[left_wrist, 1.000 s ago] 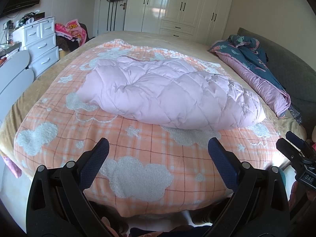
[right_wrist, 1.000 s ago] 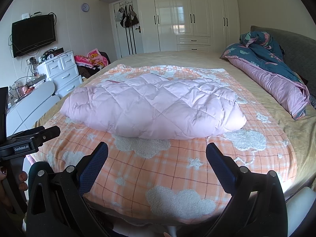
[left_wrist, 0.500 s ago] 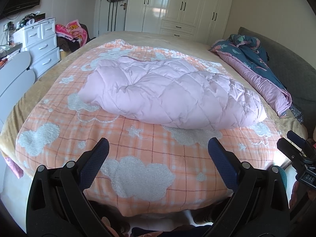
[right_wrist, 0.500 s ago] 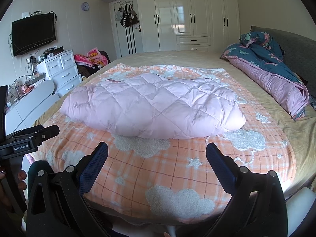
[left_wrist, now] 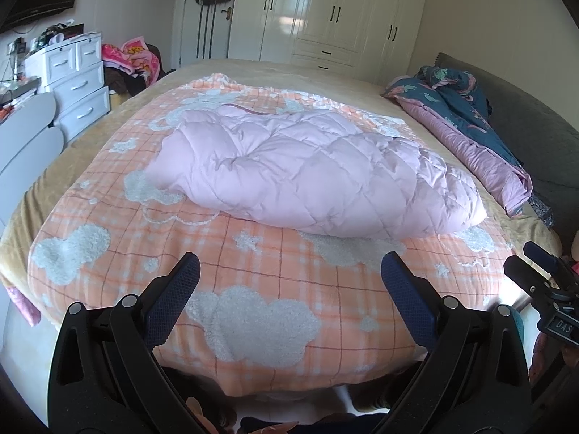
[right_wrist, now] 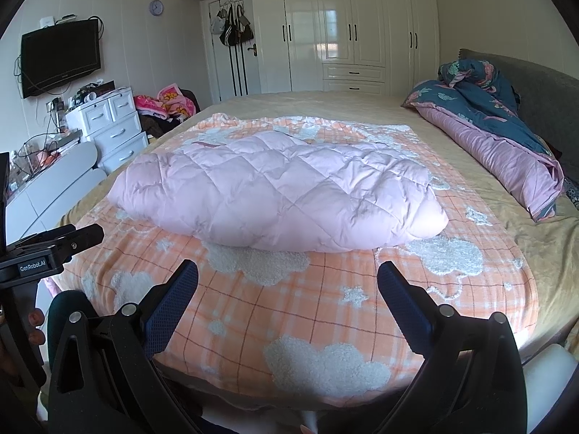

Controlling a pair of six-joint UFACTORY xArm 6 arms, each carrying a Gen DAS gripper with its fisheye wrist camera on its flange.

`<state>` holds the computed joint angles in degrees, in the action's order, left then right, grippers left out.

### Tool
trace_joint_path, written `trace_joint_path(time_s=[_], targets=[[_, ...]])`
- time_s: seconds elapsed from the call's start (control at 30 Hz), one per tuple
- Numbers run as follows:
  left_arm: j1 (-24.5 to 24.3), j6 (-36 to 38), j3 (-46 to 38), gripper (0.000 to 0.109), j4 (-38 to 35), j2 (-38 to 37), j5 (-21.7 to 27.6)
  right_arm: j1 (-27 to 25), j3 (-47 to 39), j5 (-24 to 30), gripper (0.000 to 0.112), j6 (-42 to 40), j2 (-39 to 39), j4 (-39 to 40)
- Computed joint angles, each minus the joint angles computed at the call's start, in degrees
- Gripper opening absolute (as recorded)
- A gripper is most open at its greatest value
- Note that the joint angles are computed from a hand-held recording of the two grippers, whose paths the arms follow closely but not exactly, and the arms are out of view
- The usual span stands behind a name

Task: Fold large clothes

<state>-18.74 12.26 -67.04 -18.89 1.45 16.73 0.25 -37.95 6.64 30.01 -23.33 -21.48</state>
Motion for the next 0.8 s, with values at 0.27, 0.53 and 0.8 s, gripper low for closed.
trace_joint_path(time_s=[0.27,0.53,0.8], targets=[[0.3,6.3,0.3,0.094,-6.1,-0.2,1.5,-0.3,-0.2,0.8,0.099,1.3,0.6,-2.0],[1.8,17.4,0.6,0.094,-15.4,-0.4,7.0,-2.4,1.4,2.1,0.099,1.9,-0.6,-0.8],[7.1,-2.6,-5.0,0.094,4.0,7.7,7.4,-19.6,9.6,4.3,0.099,9.8,-7.8,-1.2]])
